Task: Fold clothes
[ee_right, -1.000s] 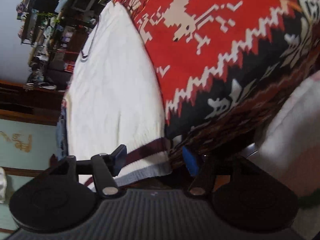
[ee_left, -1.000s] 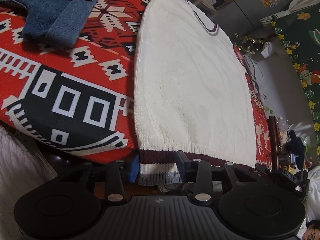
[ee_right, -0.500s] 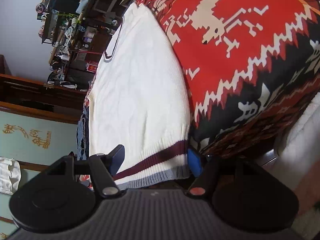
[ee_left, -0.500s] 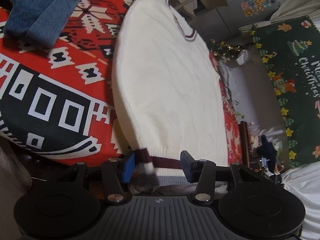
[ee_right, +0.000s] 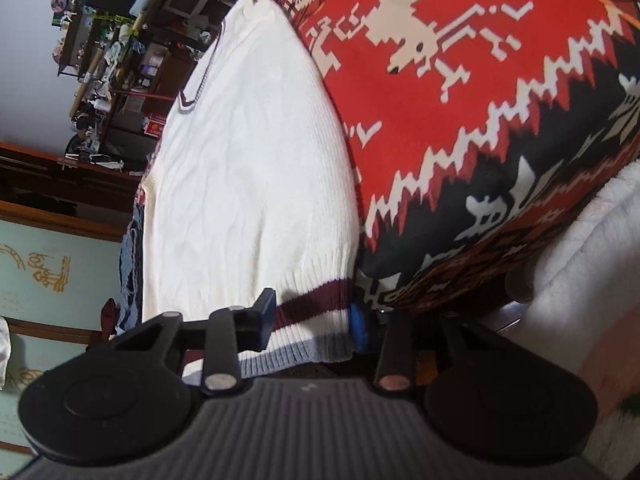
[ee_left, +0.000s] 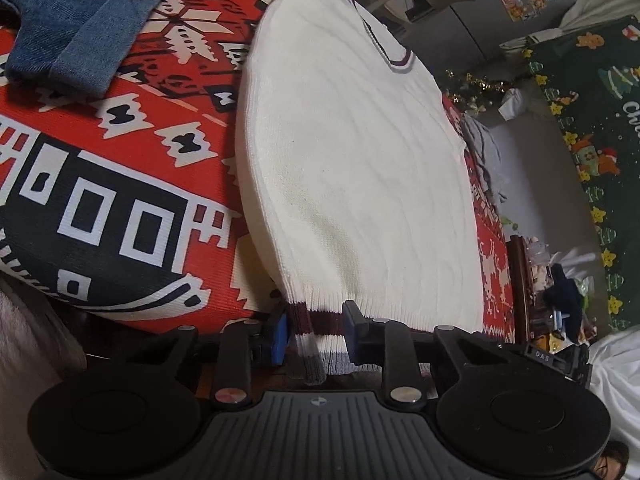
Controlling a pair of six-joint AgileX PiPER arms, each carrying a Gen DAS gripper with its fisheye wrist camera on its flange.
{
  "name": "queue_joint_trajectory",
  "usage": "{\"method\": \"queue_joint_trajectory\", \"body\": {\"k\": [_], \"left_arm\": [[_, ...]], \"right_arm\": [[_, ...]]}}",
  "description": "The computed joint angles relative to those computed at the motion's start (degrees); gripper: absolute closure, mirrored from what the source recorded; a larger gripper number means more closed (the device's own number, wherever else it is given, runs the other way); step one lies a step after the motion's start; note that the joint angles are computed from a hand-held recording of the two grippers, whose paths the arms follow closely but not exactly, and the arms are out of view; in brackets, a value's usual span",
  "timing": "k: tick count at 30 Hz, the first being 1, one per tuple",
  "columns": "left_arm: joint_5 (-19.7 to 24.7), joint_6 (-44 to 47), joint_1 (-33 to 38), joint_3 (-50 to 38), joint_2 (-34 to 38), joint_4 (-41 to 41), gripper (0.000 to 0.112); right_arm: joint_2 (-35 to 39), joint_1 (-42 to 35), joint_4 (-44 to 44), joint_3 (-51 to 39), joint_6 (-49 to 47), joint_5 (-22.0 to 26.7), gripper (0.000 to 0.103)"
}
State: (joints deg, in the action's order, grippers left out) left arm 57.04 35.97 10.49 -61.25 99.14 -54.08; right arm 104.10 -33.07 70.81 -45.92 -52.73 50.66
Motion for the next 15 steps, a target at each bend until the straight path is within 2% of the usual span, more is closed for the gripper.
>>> {"method": "queue_joint_trajectory", "body": {"k": [3,4,5,6,9,15], "left_arm": [[-0.3,0.5,0.3,0.3,-0.4,-1.0,0.096],[-0.1,0.9,0.3,0.4,-0.6,-1.4,0.099],[0.1,1.3,0.3,0.4,-0.8,-1.9,0.104],[0.5,2.0,0.4,0.5,-0.9,-2.3,0.104],[1.0,2.8,0.6,0.7,-0.6,-3.0,0.103],[1.2,1.7,0.2,-0.3,0.9,-2.5,0.098]], "right_arm": [[1.1,1.1,0.1,-0.4,0.8,-0.6,0.06],[1.2,1.3,0.6,-0.6,0.3,-0.3,0.068],[1.3,1.5,1.1,-0.7,-0.3,0.1,0.071],[1.2,1.3,1.5,-0.5,-1.3,0.9,0.075],[1.9,-0.4,3.2,-0.3,-3.8,4.3,0.07],[4.1,-3.1,6.7,-1.2,-6.7,10.3,0.069]]}}
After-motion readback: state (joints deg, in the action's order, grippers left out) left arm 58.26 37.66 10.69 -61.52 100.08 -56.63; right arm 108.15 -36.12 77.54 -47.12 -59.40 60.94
